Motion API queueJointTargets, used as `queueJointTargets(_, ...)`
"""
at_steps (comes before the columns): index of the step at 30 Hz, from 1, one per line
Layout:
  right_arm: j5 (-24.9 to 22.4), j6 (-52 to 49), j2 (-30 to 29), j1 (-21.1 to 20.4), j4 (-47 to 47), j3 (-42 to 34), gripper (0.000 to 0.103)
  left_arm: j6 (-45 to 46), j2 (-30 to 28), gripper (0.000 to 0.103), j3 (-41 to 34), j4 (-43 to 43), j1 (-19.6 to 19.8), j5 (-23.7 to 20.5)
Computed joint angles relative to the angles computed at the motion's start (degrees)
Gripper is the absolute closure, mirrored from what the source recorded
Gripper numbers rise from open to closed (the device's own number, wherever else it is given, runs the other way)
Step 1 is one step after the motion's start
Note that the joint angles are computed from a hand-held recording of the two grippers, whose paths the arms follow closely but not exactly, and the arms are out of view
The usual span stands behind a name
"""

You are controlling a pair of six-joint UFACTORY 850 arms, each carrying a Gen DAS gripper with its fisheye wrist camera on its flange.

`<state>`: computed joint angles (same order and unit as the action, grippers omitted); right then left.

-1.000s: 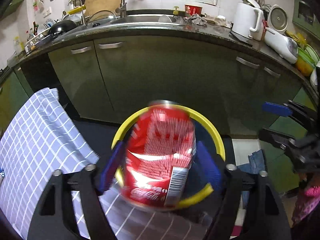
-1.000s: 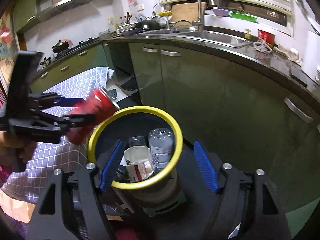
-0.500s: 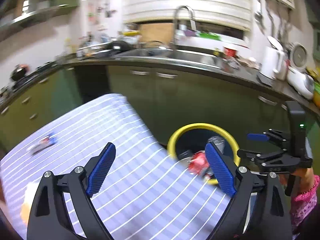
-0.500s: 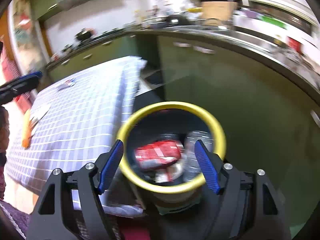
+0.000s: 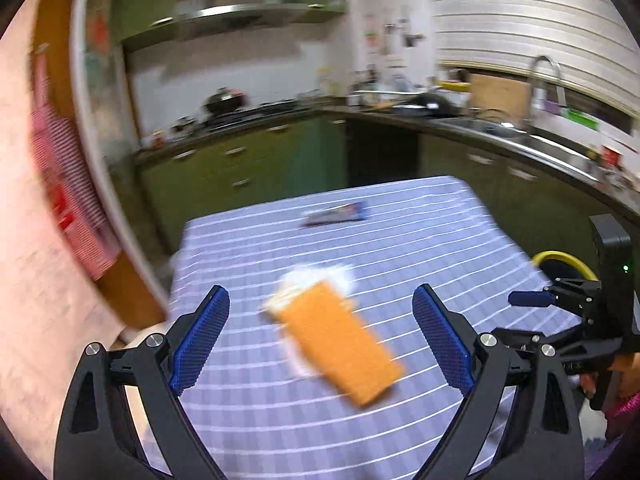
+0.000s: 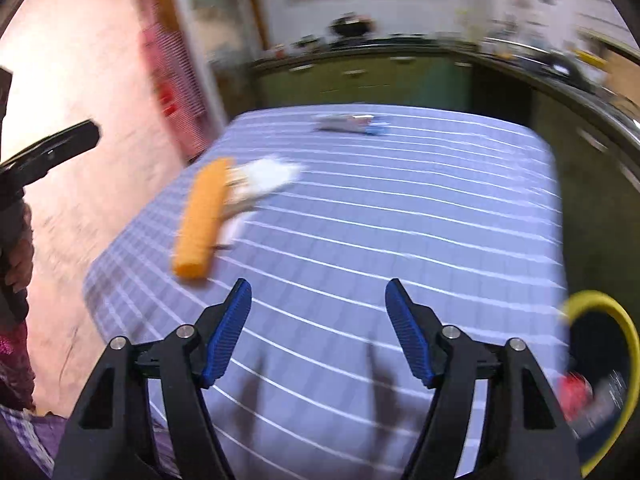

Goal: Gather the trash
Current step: 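Grasp the orange foam net with the right tool and lift it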

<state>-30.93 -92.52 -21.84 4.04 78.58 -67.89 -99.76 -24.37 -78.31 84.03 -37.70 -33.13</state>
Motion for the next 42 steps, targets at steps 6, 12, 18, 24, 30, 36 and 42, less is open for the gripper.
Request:
queueJointTargets(6,-0.7,4.0,-3.3,6.7,-2.7,-4.5,0.046,-6.0,5.0,0.011,8.5,1.8,3.4,-0.7)
queueJointTargets(12,3.6,9.1,-6.0,10.4,-6.4,-7.8,0.051,-9.7,5.9,0.011,11.1,5.1,4.1,0.7)
queueJointTargets(18,5.5,17.2,-8.8,11.2,-13.3,-10.6,0.062,-10.4,5.2,0.011,10.6,6.0,4.2,2.0)
queueJointTargets(24,3.3,12.4,-7.5,10.1,-7.9,-9.4,0.091,-10.0,4.8,0.011,10.2,5.6,4.2,2.4)
queueJointTargets(30,0.9,4.2,-1.8,6.8,0.2,-4.9,0.091,-9.0,4.7,0.011,9.7,5.3,3.8,2.2)
queueJointTargets(36,2.9,-1.4,4.2,-0.1,8.1,0.9,0.091,-5.4,2.7,0.011,6.9,3.7,3.0,3.3)
queueJointTargets(42,11.8,0.5,6.5,-9.1,9.4,5.0,0.090,-0.8,-0.7,0.011,2.2,1.3,1.9,4.8)
